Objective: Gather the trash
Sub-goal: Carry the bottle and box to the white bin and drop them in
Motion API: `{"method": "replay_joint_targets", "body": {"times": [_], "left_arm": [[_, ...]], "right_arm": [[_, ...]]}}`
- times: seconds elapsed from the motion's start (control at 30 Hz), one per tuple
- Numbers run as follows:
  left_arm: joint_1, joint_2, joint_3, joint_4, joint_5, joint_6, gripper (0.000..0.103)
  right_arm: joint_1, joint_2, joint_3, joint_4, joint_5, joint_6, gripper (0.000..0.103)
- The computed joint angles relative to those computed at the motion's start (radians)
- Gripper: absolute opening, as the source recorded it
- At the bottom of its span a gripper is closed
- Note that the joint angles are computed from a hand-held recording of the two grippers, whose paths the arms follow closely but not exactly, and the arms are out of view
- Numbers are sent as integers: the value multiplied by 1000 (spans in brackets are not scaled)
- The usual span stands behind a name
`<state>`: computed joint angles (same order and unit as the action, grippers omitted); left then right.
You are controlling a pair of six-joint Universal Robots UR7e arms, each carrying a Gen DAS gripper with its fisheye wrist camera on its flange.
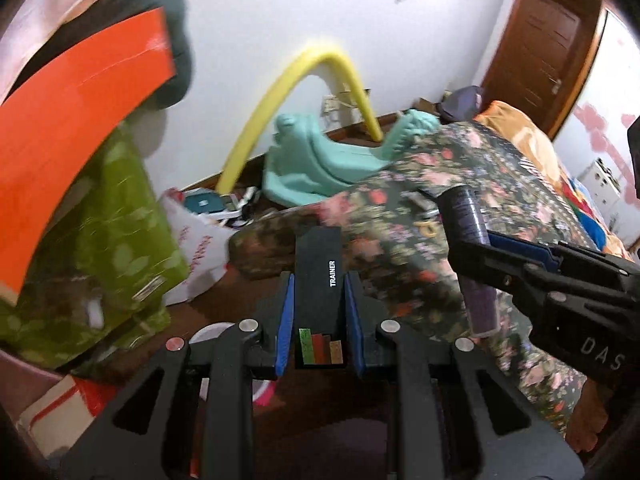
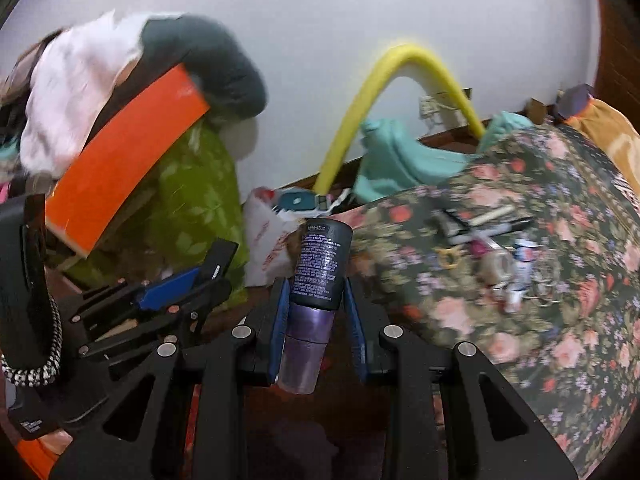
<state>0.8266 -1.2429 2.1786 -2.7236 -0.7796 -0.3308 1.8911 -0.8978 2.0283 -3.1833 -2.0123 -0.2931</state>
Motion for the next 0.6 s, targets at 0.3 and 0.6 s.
{"method": "replay_joint_targets", "body": {"times": [0.3, 0.6], "left_arm": [[96, -116, 82, 66, 14, -54, 24], [263, -82, 61, 123, -44, -80, 24]], "right_arm": [[22, 135, -66, 96, 20, 32, 25], [18, 266, -177, 247, 21, 53, 25]]}}
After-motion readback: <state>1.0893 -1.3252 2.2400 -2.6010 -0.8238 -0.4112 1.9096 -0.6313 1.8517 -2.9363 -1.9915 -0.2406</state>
